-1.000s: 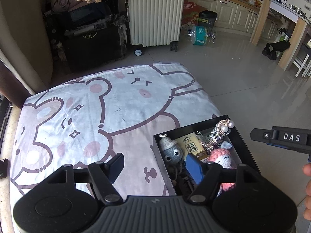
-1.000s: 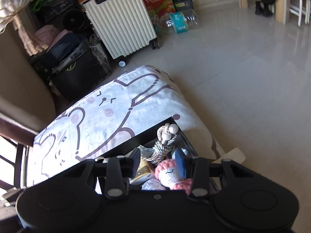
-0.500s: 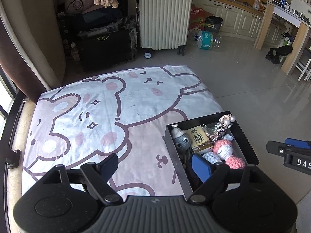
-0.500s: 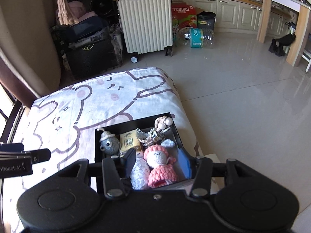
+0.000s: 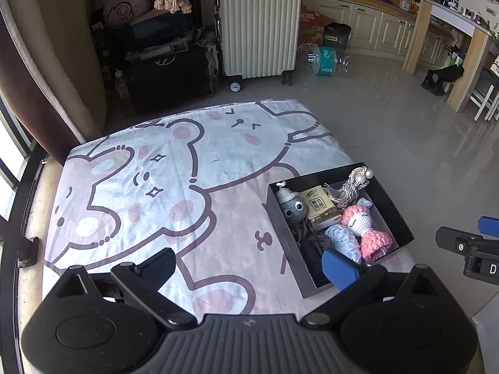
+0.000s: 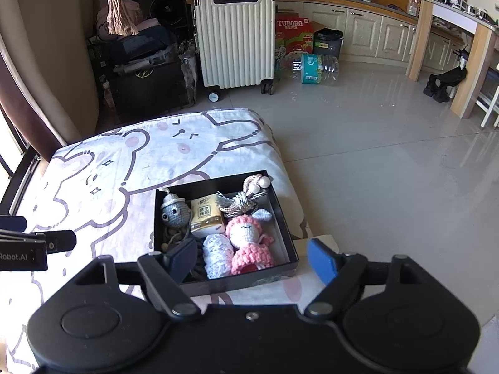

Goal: Organize objects

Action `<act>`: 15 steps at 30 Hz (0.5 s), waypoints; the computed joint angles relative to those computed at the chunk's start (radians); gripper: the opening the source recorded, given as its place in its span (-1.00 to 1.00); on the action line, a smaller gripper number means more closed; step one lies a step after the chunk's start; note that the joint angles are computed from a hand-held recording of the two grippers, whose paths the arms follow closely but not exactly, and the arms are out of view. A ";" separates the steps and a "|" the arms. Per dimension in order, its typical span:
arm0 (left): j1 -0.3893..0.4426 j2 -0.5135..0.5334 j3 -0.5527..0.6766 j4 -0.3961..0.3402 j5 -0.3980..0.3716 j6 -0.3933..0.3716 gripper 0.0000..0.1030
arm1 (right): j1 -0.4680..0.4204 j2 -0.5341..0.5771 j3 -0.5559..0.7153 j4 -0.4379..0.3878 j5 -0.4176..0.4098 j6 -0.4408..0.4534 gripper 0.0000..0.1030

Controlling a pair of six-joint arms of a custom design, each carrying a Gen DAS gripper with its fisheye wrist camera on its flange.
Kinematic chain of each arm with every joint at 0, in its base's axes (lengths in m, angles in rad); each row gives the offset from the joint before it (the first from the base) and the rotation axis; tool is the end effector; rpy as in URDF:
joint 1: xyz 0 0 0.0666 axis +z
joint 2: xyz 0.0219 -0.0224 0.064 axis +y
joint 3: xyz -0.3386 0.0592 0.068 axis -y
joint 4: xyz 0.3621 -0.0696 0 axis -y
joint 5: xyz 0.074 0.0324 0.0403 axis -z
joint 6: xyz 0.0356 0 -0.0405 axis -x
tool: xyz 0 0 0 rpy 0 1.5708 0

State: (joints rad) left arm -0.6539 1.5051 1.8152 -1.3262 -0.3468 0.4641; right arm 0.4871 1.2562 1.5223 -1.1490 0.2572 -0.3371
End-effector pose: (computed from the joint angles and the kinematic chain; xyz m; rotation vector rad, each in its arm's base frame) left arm 0.3792 -0.2759 0.4920 0.1125 2.4947 -0.0062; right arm 0.3578 0.1788 0.4849 -0.0694 2.4145 0.0603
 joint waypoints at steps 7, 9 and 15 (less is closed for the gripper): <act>-0.010 -0.002 -0.008 -0.012 -0.015 -0.022 1.00 | 0.022 -0.015 -0.022 -0.019 0.061 -0.032 0.80; -0.009 -0.001 -0.009 -0.016 -0.012 -0.025 1.00 | 0.019 -0.017 -0.028 -0.020 0.060 -0.042 0.87; -0.003 0.003 -0.005 -0.033 -0.002 -0.023 1.00 | 0.024 -0.018 -0.035 -0.027 0.069 -0.046 0.90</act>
State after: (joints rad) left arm -0.6572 1.5086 1.8097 -1.3595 -0.3487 0.4413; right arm 0.5110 1.2385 1.4868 -1.1760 0.3263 -0.3834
